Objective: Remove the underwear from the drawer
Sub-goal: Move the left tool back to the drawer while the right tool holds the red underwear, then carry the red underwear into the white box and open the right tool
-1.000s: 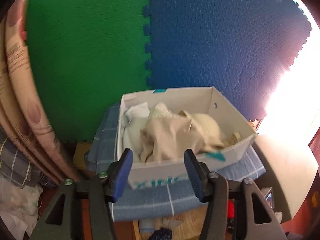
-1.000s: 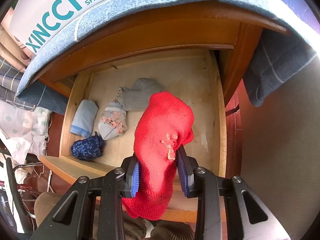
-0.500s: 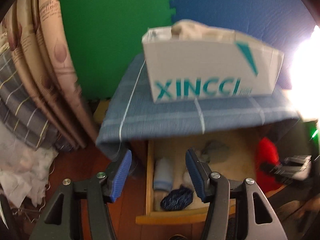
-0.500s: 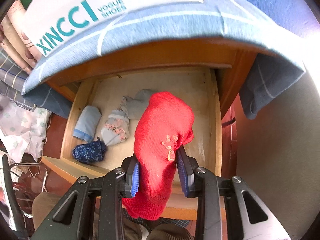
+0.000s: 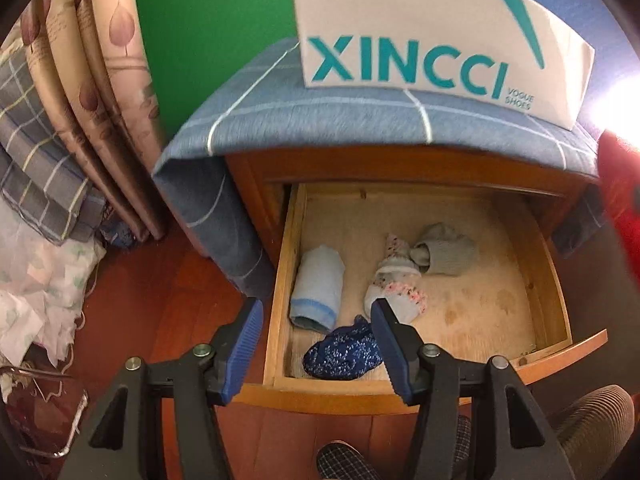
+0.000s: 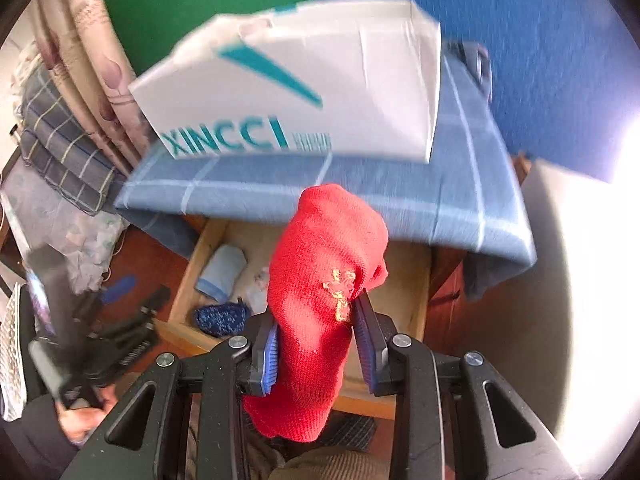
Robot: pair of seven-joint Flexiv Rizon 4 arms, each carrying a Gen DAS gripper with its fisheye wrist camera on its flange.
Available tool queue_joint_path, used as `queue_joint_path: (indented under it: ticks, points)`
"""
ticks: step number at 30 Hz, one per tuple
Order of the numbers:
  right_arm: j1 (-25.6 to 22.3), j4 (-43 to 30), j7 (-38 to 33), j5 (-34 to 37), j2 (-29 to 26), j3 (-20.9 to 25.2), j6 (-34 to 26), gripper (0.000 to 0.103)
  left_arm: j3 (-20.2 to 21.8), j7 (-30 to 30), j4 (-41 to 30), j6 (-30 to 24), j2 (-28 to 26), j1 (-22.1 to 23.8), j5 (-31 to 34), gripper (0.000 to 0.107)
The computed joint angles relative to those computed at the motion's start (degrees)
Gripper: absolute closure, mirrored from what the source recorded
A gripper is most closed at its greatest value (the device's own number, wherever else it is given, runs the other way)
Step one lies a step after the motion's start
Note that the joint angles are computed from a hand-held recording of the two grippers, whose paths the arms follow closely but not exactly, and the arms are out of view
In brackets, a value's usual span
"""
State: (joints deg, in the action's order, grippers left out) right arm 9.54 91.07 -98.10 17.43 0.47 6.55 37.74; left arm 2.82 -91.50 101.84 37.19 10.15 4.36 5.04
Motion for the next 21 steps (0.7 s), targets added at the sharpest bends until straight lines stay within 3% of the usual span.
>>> queue_joint_path:
  ticks: [10, 21]
  points:
    - [0.39, -10.85, -1.02, 1.04, -1.24, -0.81, -1.65, 0.071, -0.49, -3.24, -0.59, -2.54, -0.58, 0.44, 2.19, 0.049]
    - [1.57, -26.31, 3.90, -5.93, -11.02, -0.10, -1.99, 0.070, 0.66, -5.75, 0.71, -1.12, -0.41, 0.76, 0.85, 0.049]
